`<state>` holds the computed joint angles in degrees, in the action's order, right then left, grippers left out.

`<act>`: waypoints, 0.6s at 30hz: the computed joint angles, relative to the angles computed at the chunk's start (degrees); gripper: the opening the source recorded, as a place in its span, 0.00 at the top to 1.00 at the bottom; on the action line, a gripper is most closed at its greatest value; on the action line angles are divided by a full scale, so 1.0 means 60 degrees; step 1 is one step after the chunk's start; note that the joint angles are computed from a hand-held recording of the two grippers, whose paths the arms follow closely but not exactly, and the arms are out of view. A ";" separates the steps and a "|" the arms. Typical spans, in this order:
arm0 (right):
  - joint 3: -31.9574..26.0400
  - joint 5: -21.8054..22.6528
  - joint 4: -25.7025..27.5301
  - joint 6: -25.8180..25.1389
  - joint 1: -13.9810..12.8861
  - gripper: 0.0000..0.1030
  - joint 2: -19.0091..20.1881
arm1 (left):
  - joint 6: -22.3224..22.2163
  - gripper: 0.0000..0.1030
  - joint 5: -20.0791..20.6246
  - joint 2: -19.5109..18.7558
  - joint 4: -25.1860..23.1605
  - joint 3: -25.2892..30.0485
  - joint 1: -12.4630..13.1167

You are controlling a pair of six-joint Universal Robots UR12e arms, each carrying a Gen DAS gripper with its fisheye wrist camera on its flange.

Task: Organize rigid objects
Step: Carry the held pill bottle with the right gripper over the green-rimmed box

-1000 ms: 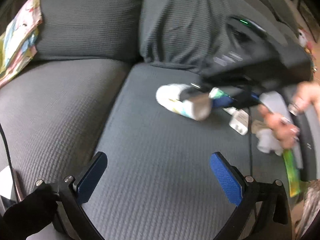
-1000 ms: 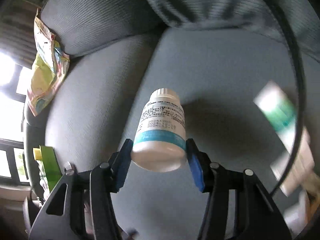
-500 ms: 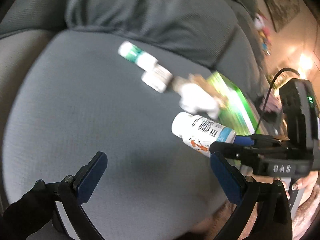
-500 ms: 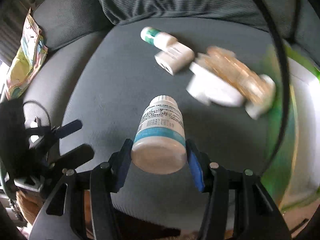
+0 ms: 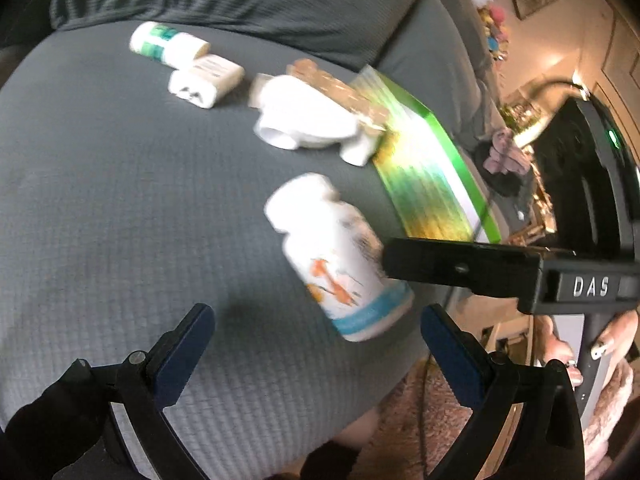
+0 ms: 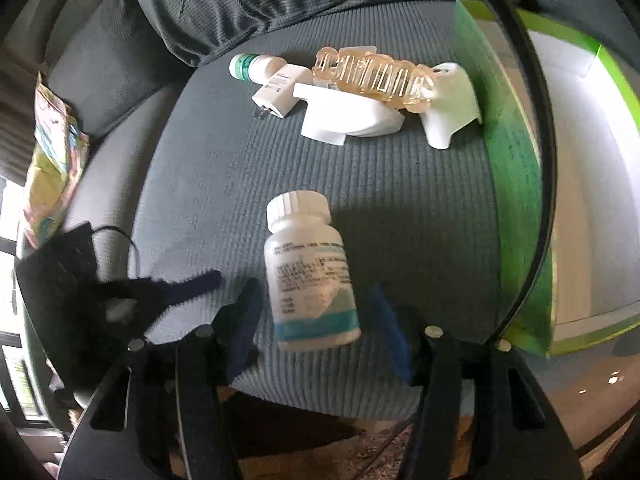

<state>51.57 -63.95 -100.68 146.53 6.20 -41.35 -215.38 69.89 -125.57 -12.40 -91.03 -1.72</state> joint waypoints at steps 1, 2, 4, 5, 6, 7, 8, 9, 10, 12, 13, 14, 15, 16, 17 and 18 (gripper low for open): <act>-0.0087 0.0040 0.0152 -0.0074 0.0022 0.51 0.0056 | 0.0032 0.03 0.0069 -0.0038 -0.0038 0.0067 -0.0037; -0.0197 -0.0012 0.0274 -0.0174 0.0055 0.55 0.0138 | 0.0051 0.11 0.0221 -0.0081 -0.0111 0.0153 -0.0083; -0.0216 -0.0105 0.0346 -0.0217 0.0080 0.60 0.0178 | 0.0037 0.21 0.0143 -0.0189 -0.0243 0.0309 -0.0104; -0.0193 0.0023 0.0308 -0.0259 0.0062 0.59 0.0186 | -0.0073 0.28 -0.0071 -0.0255 -0.0114 0.0353 -0.0085; -0.0056 0.0135 0.0275 -0.0356 -0.0010 0.59 0.0100 | -0.0105 0.33 -0.0200 -0.0287 0.0017 0.0368 -0.0073; -0.0078 0.0264 0.0306 -0.0398 -0.0031 0.59 0.0125 | -0.0082 0.41 -0.0306 -0.0320 0.0123 0.0400 -0.0071; -0.0095 0.0334 0.0311 -0.0424 -0.0044 0.59 0.0153 | 0.0024 0.41 -0.0172 -0.0318 0.0009 0.0465 -0.0112; -0.0080 0.0399 0.0296 -0.0476 -0.0064 0.58 0.0157 | 0.0225 0.41 0.0074 -0.0300 -0.0120 0.0515 -0.0178; 0.0003 0.0470 0.0266 -0.0602 -0.0111 0.58 0.0110 | 0.0340 0.41 0.0209 -0.0291 -0.0179 0.0545 -0.0213; 0.0101 0.0660 0.0253 -0.0738 -0.0196 0.58 0.0052 | 0.0462 0.42 0.0467 -0.0236 -0.0309 0.0590 -0.0281; 0.0217 0.0786 0.0137 -0.0791 -0.0234 0.58 -0.0015 | 0.0550 0.42 0.0611 -0.0199 -0.0326 0.0598 -0.0320; 0.0343 0.0919 -0.0019 -0.0915 -0.0269 0.58 -0.0086 | 0.0674 0.42 0.0814 -0.0155 -0.0301 0.0602 -0.0374; 0.0522 0.1078 -0.0227 -0.1018 -0.0318 0.58 -0.0200 | 0.0830 0.42 0.1069 -0.0096 -0.0228 0.0604 -0.0443; 0.0691 0.1274 -0.0456 -0.1053 -0.0369 0.58 -0.0308 | 0.0917 0.42 0.1232 -0.0049 -0.0139 0.0604 -0.0490; 0.0825 0.1447 -0.0644 -0.1082 -0.0416 0.58 -0.0411 | 0.1001 0.42 0.1414 0.0025 -0.0008 0.0609 -0.0548; 0.0965 0.1635 -0.0828 -0.1151 -0.0478 0.58 -0.0545 | 0.1024 0.42 0.1524 0.0057 0.0134 0.0626 -0.0589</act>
<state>57.36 -54.14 -105.65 139.62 3.33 -44.62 -209.23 79.03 -125.23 -11.60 -87.28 -5.26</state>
